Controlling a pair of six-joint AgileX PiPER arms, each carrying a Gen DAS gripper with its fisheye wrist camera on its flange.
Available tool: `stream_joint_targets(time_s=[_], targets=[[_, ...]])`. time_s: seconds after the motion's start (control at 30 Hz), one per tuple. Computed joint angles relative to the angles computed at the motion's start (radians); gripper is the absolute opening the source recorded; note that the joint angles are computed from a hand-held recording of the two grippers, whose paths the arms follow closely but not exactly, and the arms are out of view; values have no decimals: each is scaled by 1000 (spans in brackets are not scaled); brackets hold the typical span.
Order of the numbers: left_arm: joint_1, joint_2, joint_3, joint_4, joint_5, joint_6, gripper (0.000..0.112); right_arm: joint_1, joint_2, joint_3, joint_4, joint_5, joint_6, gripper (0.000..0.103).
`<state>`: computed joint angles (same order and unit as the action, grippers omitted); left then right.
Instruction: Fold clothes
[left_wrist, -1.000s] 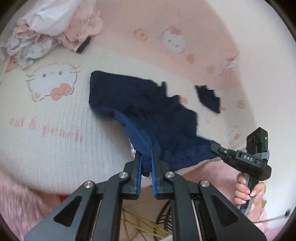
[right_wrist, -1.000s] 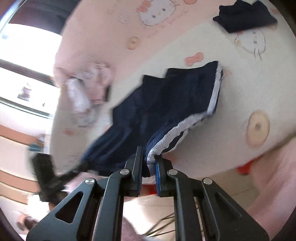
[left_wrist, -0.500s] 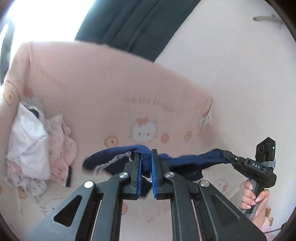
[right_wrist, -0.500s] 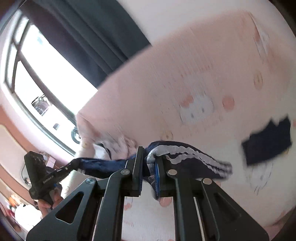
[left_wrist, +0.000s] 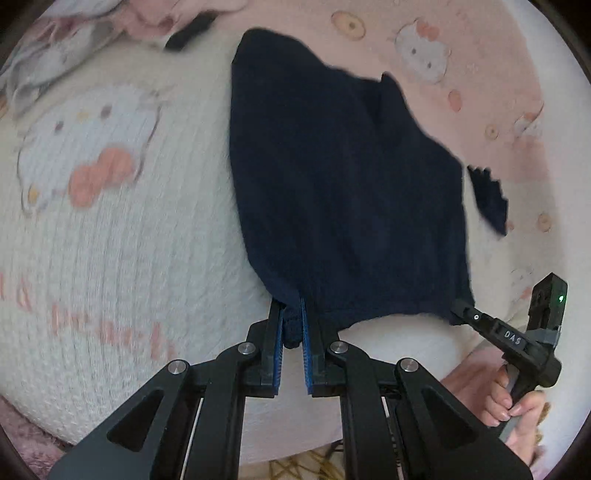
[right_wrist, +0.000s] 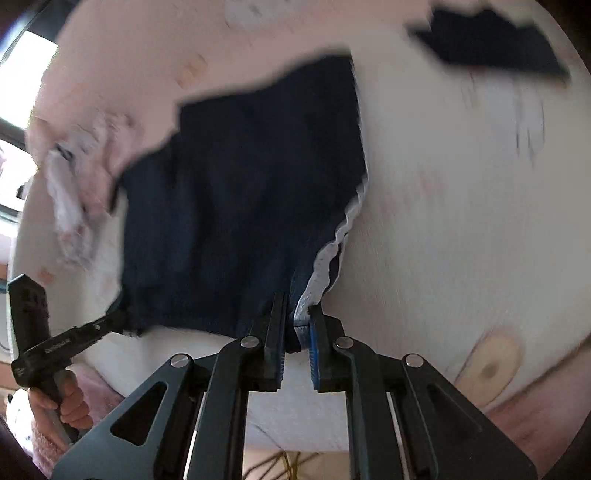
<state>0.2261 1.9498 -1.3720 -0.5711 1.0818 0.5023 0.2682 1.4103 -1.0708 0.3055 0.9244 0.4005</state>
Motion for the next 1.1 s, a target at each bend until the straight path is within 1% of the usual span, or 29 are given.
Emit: stream_joint_targets(time_s=[0.1, 0.17, 0.3, 0.4, 0.53, 0.63, 0.73, 0.8, 0.83, 0.87, 0.9, 0.93, 0.97, 1.0, 1.03, 1.07, 1.1], targets=[[21, -19, 28, -11, 0, 25, 9, 6, -23, 55, 28, -32, -12, 9], [26, -43, 44, -15, 0, 43, 9, 17, -37, 58, 14, -33, -1, 9], [28, -104, 55, 11, 33, 70, 9, 43, -92, 74, -4, 1, 47, 9], [25, -138, 69, 49, 60, 84, 9, 53, -153, 84, -19, 51, 72, 9], [58, -173, 107, 62, 95, 113, 9, 99, -204, 92, -46, 87, 129, 9], [57, -205, 170, 71, 80, 127, 9, 140, -188, 105, -73, 88, 168, 10], [53, -222, 214, 101, 66, 123, 9, 166, -150, 121, -50, 94, 191, 10], [30, -234, 232, 127, 45, 108, 10, 217, -144, 103, -94, 113, 229, 10], [19, -228, 232, 149, 37, 94, 13, 241, -136, 87, -121, 127, 242, 11], [8, -206, 212, 170, 49, 73, 19, 263, -125, 70, -147, 143, 250, 13], [-1, -173, 176, 191, 81, 50, 21, 271, -111, 55, -159, 155, 254, 16], [-11, -162, 144, 213, 96, 36, 21, 272, -96, 40, -165, 167, 257, 18], [-23, -178, 120, 238, 90, 34, 22, 274, -81, 26, -172, 179, 260, 20], [-34, -192, 94, 263, 84, 33, 23, 262, -83, 11, -167, 189, 253, 25], [-46, -204, 68, 289, 77, 33, 27, 256, -103, -9, -187, 202, 262, 29], [-55, -213, 39, 309, 68, 33, 30, 254, -125, -32, -219, 217, 280, 30], [-62, -219, 5, 322, 55, 31, 30, 261, -147, -65, -277, 237, 312, 33]])
